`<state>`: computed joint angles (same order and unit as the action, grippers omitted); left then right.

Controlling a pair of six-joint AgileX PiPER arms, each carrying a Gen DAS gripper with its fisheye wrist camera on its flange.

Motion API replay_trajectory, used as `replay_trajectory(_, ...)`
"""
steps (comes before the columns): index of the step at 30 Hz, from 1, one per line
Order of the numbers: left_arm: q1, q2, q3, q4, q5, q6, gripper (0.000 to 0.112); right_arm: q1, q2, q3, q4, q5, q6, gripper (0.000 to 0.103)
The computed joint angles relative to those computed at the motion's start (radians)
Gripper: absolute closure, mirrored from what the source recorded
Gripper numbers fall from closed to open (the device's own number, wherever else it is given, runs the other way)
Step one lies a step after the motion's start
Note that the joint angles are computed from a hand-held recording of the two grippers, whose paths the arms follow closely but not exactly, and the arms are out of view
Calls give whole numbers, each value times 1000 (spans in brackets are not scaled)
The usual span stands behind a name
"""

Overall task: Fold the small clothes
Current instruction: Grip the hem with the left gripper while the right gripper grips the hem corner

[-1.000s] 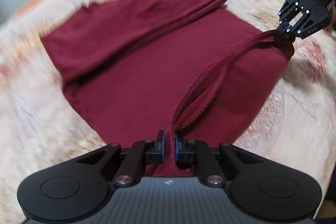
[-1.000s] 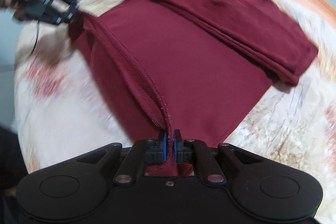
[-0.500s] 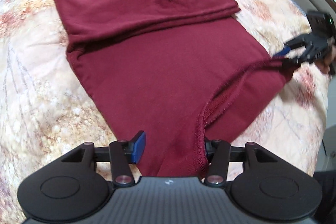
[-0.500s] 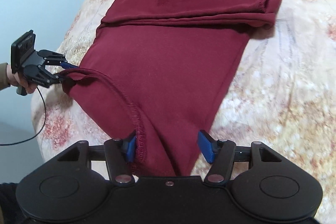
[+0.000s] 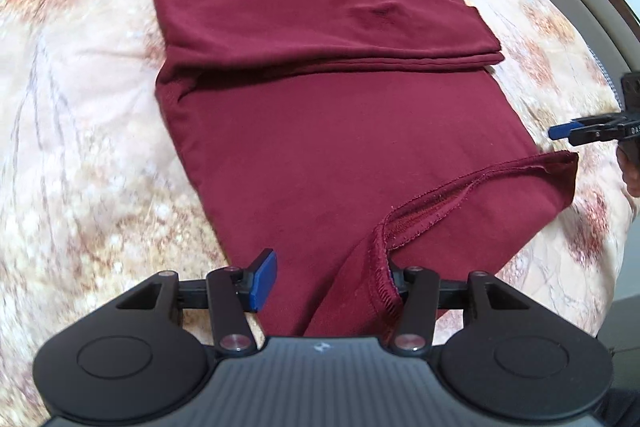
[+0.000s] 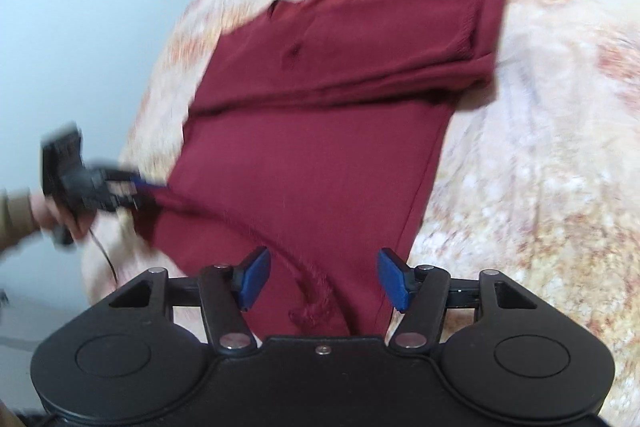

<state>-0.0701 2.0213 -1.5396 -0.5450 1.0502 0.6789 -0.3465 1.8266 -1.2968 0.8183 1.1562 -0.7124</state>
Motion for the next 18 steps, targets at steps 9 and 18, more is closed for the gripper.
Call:
replay_trajectory(9,3,-4,20,-11,-16,7,59,-13,-106,127,-16,-23,-144,38)
replay_trajectory(18,23,1,-29,-33,20,-8,42,140,-82,122,-150,-123,-119,98)
